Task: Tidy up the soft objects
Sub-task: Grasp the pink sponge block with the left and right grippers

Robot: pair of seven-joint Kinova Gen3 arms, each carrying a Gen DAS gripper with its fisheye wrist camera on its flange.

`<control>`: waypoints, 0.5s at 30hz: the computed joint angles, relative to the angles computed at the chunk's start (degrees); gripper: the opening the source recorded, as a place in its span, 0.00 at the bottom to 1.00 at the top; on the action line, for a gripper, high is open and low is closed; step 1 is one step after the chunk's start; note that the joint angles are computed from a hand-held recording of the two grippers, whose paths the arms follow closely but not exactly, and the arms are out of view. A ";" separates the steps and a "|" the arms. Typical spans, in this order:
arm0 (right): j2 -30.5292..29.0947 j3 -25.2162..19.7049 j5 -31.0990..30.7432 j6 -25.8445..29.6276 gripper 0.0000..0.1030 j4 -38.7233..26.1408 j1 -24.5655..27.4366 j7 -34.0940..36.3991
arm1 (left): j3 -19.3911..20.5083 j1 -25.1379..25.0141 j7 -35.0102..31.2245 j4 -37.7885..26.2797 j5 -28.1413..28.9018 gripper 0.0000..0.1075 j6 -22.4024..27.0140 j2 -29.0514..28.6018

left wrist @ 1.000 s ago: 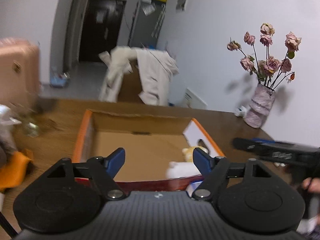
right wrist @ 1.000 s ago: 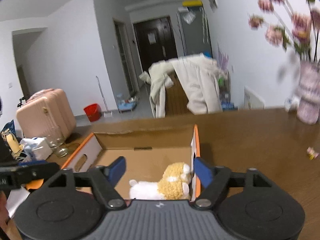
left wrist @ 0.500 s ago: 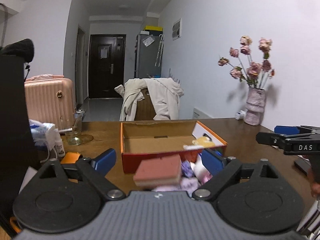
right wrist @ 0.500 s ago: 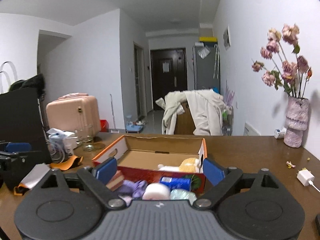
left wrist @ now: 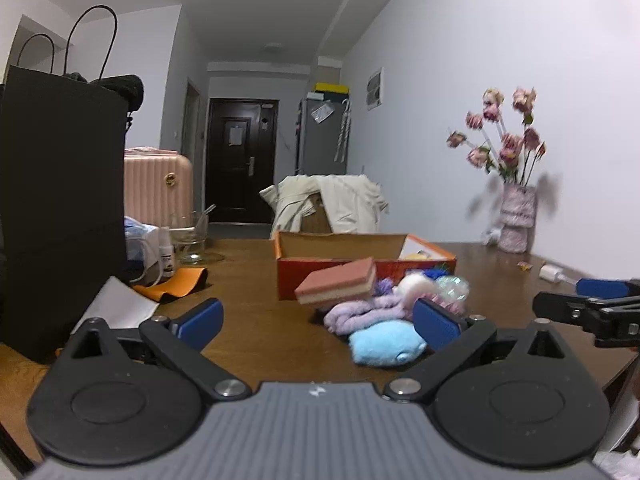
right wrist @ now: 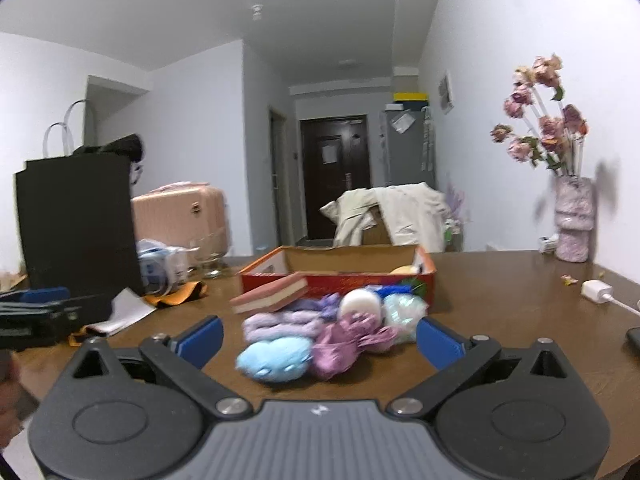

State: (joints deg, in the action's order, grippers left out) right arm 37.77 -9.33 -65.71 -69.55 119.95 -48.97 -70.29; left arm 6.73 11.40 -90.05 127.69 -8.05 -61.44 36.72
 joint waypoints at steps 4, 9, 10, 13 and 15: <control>0.67 -0.13 -3.55 1.12 1.00 -3.13 0.06 4.10 | -0.03 -0.35 0.27 -0.27 -0.29 0.96 -0.41 0.83; 2.27 0.15 -5.54 1.80 1.00 -7.52 1.51 7.22 | 0.25 -1.43 1.56 -3.55 -1.99 0.96 2.65 1.74; 3.16 -0.11 -5.81 0.78 1.00 -8.64 1.90 7.03 | 0.39 -1.67 2.05 -4.54 -2.27 0.96 3.90 1.91; 5.60 0.57 -3.01 -1.12 1.00 -10.40 2.82 4.73 | 1.00 -2.39 3.88 -8.73 -3.41 0.96 8.82 2.80; 5.95 0.09 -1.81 1.44 1.00 -12.12 5.07 4.91 | 1.53 -2.94 5.37 -12.36 -4.40 0.96 12.36 3.89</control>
